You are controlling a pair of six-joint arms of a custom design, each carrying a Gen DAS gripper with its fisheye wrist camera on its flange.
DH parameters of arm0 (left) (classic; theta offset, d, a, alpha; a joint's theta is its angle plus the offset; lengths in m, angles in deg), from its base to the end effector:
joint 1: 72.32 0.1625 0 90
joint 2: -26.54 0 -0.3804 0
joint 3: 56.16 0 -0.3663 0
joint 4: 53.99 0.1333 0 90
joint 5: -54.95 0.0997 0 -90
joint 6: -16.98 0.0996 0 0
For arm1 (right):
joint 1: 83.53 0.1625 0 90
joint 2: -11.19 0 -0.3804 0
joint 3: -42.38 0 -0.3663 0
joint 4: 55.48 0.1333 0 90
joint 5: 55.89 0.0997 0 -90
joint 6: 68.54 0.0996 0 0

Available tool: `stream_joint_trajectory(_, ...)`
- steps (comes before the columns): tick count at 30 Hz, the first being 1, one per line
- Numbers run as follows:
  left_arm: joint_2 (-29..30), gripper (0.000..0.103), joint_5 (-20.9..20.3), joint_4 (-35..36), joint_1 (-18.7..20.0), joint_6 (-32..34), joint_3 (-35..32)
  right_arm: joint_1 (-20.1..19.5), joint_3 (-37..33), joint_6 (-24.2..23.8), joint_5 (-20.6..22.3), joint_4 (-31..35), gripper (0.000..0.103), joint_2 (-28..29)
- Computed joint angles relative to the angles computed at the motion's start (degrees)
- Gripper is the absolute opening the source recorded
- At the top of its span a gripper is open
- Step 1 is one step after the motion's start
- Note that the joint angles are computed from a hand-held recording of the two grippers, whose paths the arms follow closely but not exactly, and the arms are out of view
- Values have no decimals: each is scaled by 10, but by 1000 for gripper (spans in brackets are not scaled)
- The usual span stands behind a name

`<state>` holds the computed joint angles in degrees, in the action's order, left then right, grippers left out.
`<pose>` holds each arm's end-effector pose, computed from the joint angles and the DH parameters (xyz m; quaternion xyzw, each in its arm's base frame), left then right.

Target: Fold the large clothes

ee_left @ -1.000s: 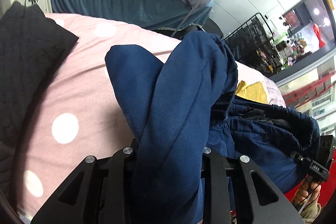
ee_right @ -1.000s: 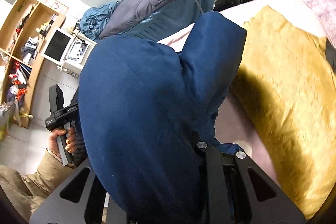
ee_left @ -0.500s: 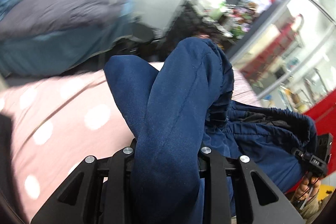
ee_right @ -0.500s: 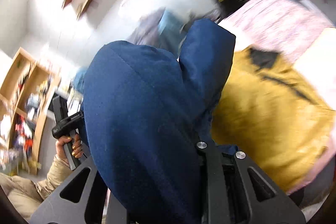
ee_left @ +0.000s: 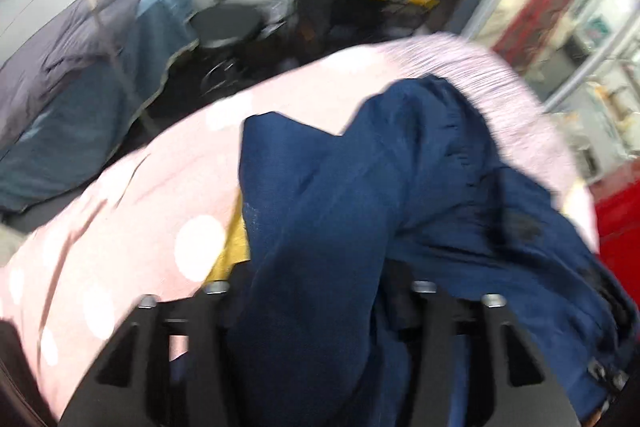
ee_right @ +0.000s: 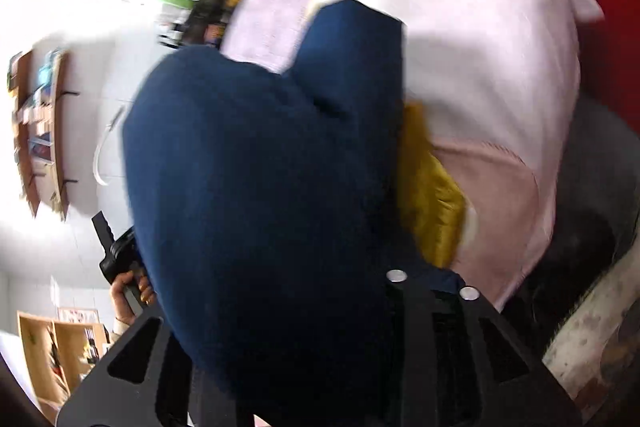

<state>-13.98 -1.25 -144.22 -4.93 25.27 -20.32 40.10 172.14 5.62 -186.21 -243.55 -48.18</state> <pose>-0.1182 -0.7748 0.3656 0.2427 0.9247 -0.0769 0.2831 0.3012 -0.3285 0.1238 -0.3930 -0.8265 0.4027 0.0158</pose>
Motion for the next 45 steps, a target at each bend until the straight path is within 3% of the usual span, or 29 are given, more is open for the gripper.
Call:
stream_joint_trajectory(2, 13, 81, 17, 0, 10, -5, -12, -15, 27, -14, 18, -53, 45, 3)
stream_joint_trajectory(3, 14, 85, 22, -5, 14, -2, -12, -22, 36, -14, 23, -65, 54, 1)
stream_joint_trajectory(4, 15, 89, 25, -10, 17, 2, -11, -27, 43, -22, 32, -88, 55, 3)
stream_joint_trajectory(6, 13, 90, 23, -21, 18, 17, -12, -36, 51, -36, 45, -98, 57, -1)
stream_joint_trajectory(9, 3, 90, 37, -47, 7, 27, 1, -31, 48, -2, 55, -58, 57, -31)
stream_joint_trajectory(11, -23, 89, 25, -93, 1, 30, 25, 1, 28, 32, 13, 38, 57, -71)
stream_joint_trajectory(13, -46, 91, -3, -127, 1, 13, 32, 47, -12, 22, -82, 158, 58, -85)
stream_joint_trajectory(15, -69, 91, -22, -147, -2, 1, 48, 80, -70, -34, -160, 278, 58, -74)
stream_joint_trajectory(17, -100, 91, -42, -149, -9, 18, 86, 107, -145, -142, -207, 357, 58, -35)
stream_joint_trajectory(19, -136, 91, -39, -160, -23, 64, 155, 111, -196, -262, -163, 339, 56, 5)
stream_joint_trajectory(20, -151, 91, -36, -168, -30, 85, 191, 108, -205, -300, -145, 326, 53, 17)
stream_joint_trajectory(21, -164, 91, -34, -173, -35, 105, 225, 102, -218, -316, -128, 336, 43, 30)
stream_joint_trajectory(23, -187, 92, -31, -183, -46, 147, 295, 81, -232, -303, -97, 399, 30, 38)
stream_joint_trajectory(24, -195, 92, -28, -192, -52, 165, 328, 72, -237, -279, -102, 443, 21, 40)
stream_joint_trajectory(26, -201, 92, -28, -201, -60, 172, 364, 61, -222, -236, -125, 480, 19, 28)
stream_joint_trajectory(28, -183, 92, -21, -228, -65, 175, 369, 45, -197, -244, -141, 438, 16, 8)
stream_joint_trajectory(30, -139, 92, -18, -244, -64, 148, 330, 19, -182, -285, -126, 375, 16, -4)
stream_joint_trajectory(31, -118, 92, -13, -237, -63, 126, 307, 1, -181, -294, -117, 376, 15, -9)
stream_joint_trajectory(33, -60, 93, 0, -197, -58, 86, 234, -21, -194, -307, -121, 368, 11, 0)
stream_joint_trajectory(36, 17, 93, 24, -152, -50, 48, 134, -68, -177, -323, -77, 295, 11, -2)
stream_joint_trajectory(40, 112, 97, 49, -20, -31, -32, -9, -128, -166, -327, -14, 231, 10, 11)
stream_joint_trajectory(45, 109, 98, 82, -83, -29, 2, 40, -138, -162, -365, -17, 179, 10, 35)
